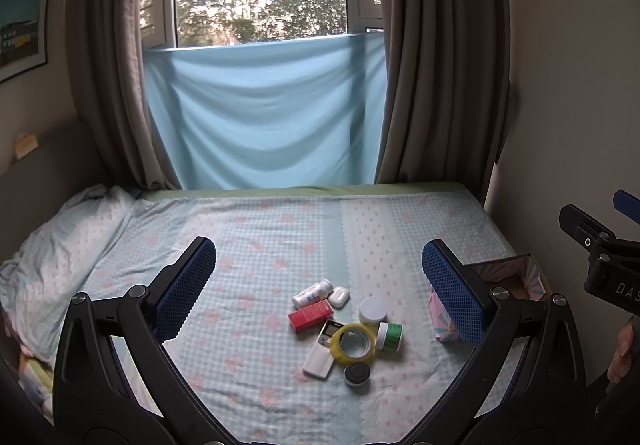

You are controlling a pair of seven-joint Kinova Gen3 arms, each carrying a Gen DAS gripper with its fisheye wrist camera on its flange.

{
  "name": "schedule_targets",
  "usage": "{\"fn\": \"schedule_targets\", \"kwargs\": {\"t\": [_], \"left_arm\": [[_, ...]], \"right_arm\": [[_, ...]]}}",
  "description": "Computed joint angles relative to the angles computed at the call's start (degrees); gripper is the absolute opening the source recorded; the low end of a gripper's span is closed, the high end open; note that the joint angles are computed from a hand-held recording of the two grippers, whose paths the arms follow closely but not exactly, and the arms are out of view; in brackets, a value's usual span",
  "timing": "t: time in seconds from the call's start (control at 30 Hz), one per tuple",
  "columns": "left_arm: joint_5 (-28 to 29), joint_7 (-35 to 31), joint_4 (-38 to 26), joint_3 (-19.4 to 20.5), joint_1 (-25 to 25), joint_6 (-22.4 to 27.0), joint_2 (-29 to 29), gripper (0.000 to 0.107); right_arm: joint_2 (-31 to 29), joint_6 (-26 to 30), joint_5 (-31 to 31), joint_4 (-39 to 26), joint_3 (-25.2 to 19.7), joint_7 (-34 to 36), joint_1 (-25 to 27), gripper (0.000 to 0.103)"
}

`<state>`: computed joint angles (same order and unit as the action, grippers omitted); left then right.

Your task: Organize rigid objects

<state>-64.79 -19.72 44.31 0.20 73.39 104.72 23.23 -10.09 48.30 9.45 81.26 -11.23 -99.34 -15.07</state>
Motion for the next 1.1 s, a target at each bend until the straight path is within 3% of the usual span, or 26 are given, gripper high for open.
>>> {"fn": "schedule_targets", "kwargs": {"t": [1.1], "left_arm": [[-0.19,0.03,1.00,0.24,-0.42,-1.23,-0.22,0.102]], "right_arm": [[-0.20,-0.56,1.60,0.49,-0.62,-2.23,-0.08,0.103]]}}
